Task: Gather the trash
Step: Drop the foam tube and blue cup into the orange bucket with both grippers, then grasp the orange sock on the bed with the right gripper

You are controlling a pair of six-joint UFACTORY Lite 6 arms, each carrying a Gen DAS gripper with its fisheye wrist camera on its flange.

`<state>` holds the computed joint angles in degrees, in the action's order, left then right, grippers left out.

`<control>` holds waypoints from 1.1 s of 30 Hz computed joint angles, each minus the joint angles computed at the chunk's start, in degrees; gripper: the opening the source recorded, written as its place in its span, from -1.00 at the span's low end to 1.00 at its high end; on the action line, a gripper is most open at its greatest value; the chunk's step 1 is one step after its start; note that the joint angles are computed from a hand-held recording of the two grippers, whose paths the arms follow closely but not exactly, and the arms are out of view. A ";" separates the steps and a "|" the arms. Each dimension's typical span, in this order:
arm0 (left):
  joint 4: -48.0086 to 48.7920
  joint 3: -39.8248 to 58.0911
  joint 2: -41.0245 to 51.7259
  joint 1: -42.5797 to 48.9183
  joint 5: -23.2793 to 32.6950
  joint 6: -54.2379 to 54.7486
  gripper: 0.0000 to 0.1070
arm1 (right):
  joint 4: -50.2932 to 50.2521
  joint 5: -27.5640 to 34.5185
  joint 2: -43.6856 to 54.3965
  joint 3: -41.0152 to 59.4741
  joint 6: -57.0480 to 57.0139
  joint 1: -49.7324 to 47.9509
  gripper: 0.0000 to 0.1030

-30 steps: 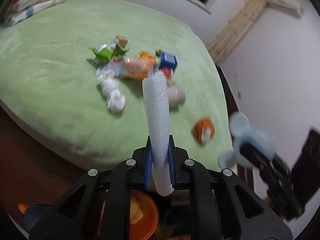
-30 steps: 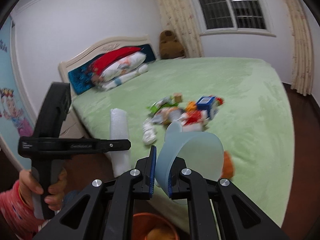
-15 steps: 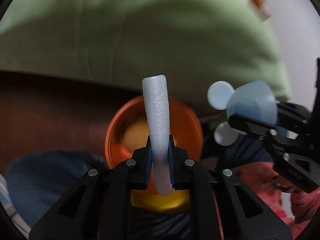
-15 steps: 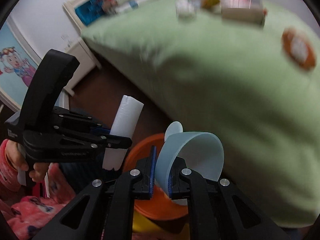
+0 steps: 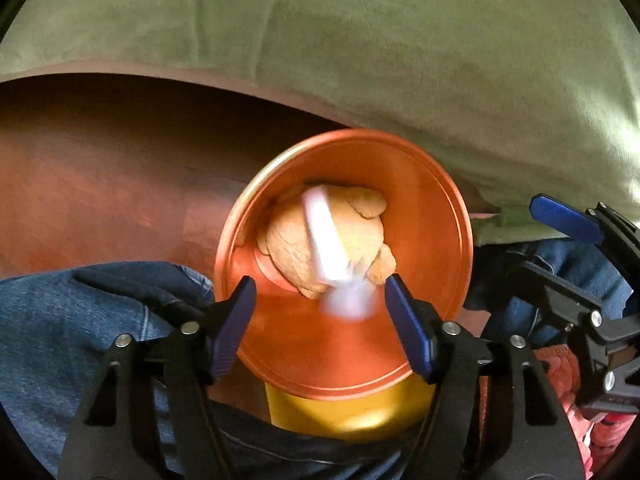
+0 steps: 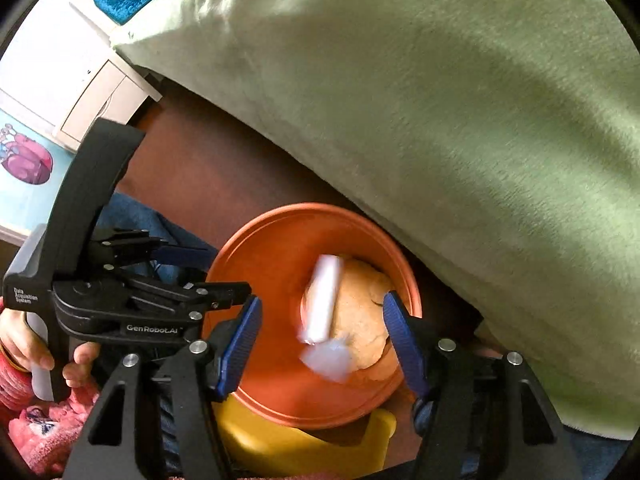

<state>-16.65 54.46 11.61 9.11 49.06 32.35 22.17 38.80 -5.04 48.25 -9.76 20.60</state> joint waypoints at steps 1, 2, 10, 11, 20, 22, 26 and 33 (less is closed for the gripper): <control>0.00 -0.87 -1.47 0.55 0.47 0.41 0.26 | 0.20 0.01 -0.23 -0.22 -0.64 -0.71 0.21; -0.12 -1.83 -2.64 0.89 0.64 0.66 0.26 | 0.26 0.35 -0.67 -0.33 -1.18 -1.48 0.21; 1.01 -5.02 -5.69 1.88 -0.79 0.20 0.27 | -0.42 0.42 -5.09 -3.96 -1.18 -2.51 0.21; 1.26 -5.10 -5.77 1.80 -0.96 0.02 0.27 | -0.51 -0.01 -6.37 -5.40 -0.67 -1.92 0.21; 2.32 -5.07 -8.80 0.97 -1.48 -0.67 0.27 | -1.55 0.54 -8.05 -4.48 0.01 -1.83 0.21; 2.96 -4.80 -10.54 0.90 -1.42 -1.26 0.27 | -2.60 1.31 -9.37 -3.85 0.97 -1.69 0.21; 3.51 -3.86 -16.16 0.98 -1.81 -1.55 0.27 | -8.94 3.43 -14.45 -0.45 5.32 -1.24 0.22; -1.11 4.95 -21.13 3.02 0.50 0.43 0.42 | -20.94 1.85 -17.89 13.29 10.89 -9.46 0.55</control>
